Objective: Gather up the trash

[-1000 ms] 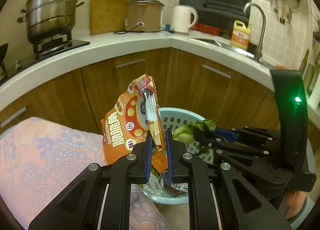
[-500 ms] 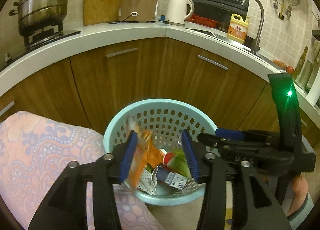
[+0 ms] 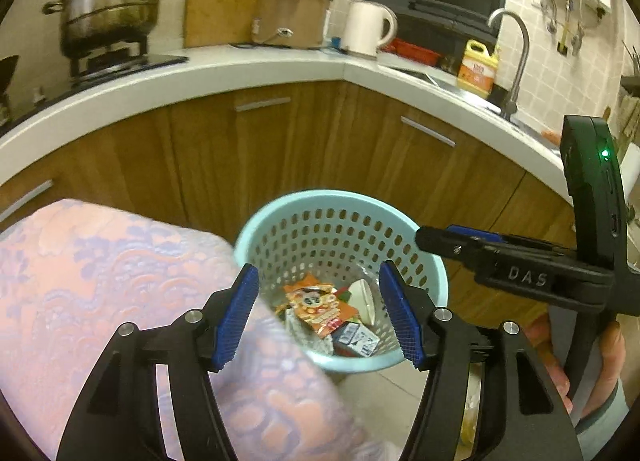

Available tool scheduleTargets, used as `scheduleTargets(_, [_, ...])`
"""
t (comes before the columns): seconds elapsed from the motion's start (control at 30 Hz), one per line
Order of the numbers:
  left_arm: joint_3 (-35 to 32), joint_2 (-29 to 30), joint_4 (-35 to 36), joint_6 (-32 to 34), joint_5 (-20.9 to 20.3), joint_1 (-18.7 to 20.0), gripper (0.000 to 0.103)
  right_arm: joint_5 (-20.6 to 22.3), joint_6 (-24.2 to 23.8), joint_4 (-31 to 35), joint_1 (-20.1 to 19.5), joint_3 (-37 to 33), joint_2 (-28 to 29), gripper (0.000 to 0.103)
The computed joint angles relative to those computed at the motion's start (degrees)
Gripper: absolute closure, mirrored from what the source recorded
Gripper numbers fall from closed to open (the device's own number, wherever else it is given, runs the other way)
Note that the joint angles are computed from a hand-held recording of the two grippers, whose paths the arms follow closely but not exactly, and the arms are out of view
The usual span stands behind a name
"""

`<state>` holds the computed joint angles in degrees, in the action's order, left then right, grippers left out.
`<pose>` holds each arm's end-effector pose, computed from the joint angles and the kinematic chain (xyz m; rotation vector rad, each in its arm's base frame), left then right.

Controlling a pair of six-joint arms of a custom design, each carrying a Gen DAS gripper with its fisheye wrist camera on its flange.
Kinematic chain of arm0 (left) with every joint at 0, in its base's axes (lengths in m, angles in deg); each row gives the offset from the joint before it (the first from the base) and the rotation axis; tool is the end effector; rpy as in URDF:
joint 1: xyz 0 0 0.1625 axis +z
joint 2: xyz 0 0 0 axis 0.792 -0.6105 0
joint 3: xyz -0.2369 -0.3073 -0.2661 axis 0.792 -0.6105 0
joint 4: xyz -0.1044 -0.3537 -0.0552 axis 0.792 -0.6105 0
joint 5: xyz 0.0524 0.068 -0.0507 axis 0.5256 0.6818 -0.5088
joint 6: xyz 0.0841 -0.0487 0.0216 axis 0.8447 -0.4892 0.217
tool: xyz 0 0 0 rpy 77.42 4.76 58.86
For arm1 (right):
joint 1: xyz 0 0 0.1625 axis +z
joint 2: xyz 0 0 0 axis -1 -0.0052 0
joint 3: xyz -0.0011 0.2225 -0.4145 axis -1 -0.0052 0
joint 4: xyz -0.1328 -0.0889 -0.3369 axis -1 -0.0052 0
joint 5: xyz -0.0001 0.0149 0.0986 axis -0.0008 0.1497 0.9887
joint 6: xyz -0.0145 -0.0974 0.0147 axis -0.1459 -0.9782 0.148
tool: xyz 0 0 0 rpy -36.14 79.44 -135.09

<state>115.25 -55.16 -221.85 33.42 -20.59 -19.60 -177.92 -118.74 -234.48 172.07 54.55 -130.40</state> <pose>-0.4500 -0.5449 -0.0314 0.4303 2.3489 -1.0396 0.0393 -0.6241 0.4010 0.6386 -2.6789 0.6660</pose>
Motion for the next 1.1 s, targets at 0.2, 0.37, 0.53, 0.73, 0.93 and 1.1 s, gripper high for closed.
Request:
scheduleTargets(0.2, [9.1,-3.8,-5.7,-4.0,8.0,-4.0,0.023,1.1,-0.1,-4.7,3.0,5.4,-3.0,0.047])
scheduleTargets(0.37, [14.5,-6.3,-5.3,-8.5,13.8,-7.0,0.021,-0.2,-0.4,-12.2,6.5,11.0,-5.0,0.046])
scheduleTargets(0.53, [18.8,-7.3,-4.5,-14.0,18.6,-9.3,0.02,-4.1,-1.6,-24.9,10.5,17.5,-5.4,0.043])
scheduleTargets(0.73, [23.4,-11.4,13.9,-33.1,24.3,-10.3,0.017,-7.0,0.6,-38.6,13.2,22.7,-3.1,0.034])
scheduleTargets(0.93, [24.9,-13.8,22.6,-41.4,21.9,-9.5,0.016,-8.8,0.4,-52.3,13.1,26.6,0.3,0.033])
scheduleTargets(1.1, [23.7,-15.6,38.0,-53.3,23.9,-10.4,0.016,-7.0,-3.8,-60.9,12.1,29.5,1.0,0.026])
